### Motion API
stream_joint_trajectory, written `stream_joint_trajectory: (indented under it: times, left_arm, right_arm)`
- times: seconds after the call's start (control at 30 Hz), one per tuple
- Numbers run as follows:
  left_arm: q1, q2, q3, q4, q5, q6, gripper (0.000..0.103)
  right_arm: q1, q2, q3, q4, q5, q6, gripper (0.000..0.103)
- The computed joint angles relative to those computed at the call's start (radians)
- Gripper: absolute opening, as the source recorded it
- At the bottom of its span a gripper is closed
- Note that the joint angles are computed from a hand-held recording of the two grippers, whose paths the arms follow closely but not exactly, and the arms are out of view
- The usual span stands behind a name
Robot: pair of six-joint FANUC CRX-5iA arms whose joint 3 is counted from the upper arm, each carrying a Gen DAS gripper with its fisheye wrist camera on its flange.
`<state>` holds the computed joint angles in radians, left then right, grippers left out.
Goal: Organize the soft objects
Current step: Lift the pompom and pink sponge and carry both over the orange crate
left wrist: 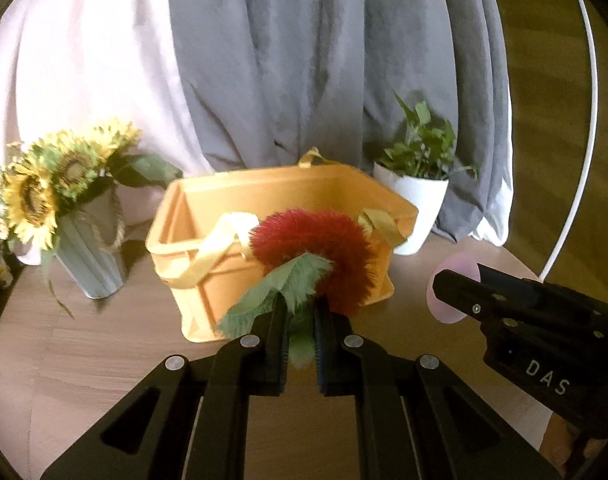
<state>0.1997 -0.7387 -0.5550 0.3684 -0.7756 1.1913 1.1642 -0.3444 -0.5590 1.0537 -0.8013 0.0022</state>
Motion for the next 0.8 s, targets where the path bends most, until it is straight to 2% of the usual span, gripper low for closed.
stream_joint_trajectory:
  times: [0.33,0.8]
  left_arm:
    - [-0.024,-0.016,0.075,-0.088,0.021,0.097,0.012]
    - [-0.008,0.02,0.124,-0.072,0.113,0.093,0.012]
  right_arm:
    - [-0.029,-0.017,0.024,0.055,0.056,0.02,0.037]
    - [-0.107,0.014,0.082,0.149,0.176,0.031,0.037]
